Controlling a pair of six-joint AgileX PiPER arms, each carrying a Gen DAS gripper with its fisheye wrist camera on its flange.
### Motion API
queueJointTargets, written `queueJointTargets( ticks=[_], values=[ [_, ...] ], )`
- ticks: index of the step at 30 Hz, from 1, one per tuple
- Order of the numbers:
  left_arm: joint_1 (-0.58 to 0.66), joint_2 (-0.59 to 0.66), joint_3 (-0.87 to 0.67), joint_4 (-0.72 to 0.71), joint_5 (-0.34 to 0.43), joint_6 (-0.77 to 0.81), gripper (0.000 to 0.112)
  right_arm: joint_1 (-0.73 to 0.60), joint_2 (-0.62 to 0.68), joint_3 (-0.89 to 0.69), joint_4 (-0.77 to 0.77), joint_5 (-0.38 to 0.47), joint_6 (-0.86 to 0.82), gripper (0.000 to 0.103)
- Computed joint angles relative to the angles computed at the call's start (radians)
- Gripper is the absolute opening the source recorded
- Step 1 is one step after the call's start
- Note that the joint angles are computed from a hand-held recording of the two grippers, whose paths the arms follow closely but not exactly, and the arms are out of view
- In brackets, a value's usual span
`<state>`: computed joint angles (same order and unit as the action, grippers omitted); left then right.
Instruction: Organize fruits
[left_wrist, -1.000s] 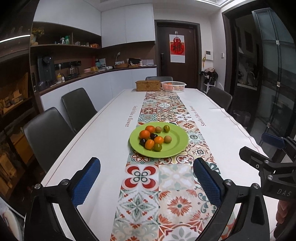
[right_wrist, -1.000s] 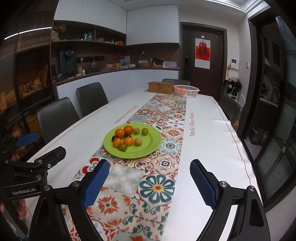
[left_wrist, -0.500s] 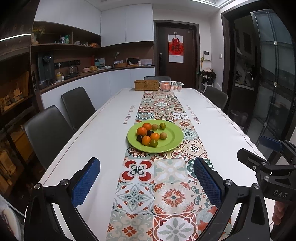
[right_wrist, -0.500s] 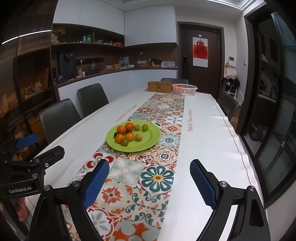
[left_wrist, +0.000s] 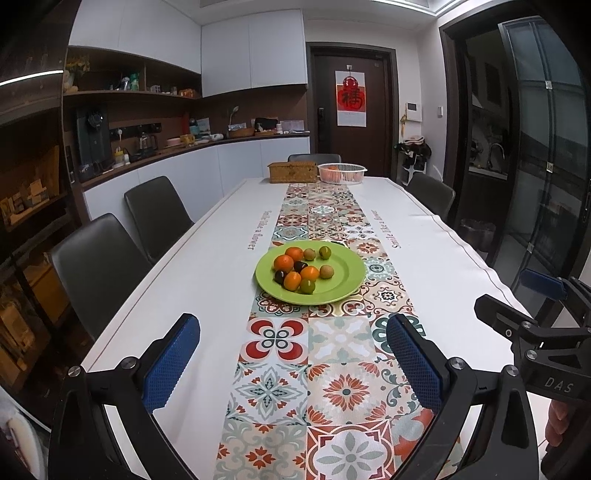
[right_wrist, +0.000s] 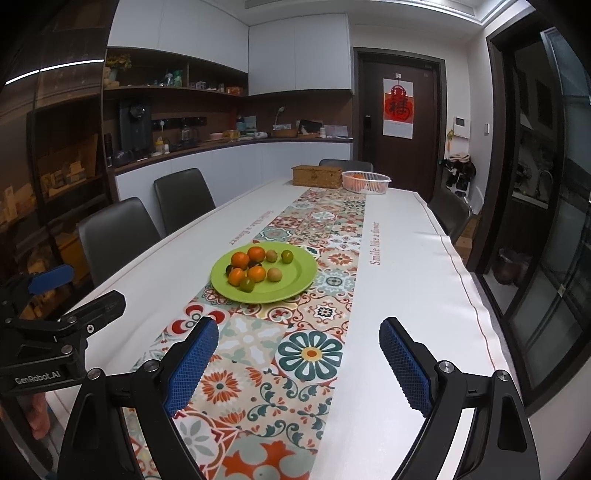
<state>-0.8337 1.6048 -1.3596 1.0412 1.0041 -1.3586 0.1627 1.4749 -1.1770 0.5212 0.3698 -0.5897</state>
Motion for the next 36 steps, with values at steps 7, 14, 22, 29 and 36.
queueJointTargets(
  ticks=[7,14,22,29,36],
  values=[
    [-0.009,0.011,-0.017,0.006,0.028,0.010,0.103,-0.006,-0.002,-0.002,0.006,0.006,-0.009,0.090],
    [-0.012,0.011,-0.017,0.005,0.033,0.011,0.103,-0.006,-0.008,0.002,-0.005,0.009,0.004,0.090],
    [-0.010,0.001,-0.005,-0.006,0.021,0.008,0.103,-0.007,-0.011,0.017,-0.003,0.002,-0.001,0.090],
    [-0.015,0.004,0.003,-0.002,0.017,-0.006,0.103,-0.006,-0.005,0.016,-0.004,0.001,-0.001,0.090],
    [-0.014,0.010,0.013,-0.003,0.015,-0.015,0.103,-0.007,0.003,0.024,0.003,-0.004,-0.007,0.090]
  ],
)
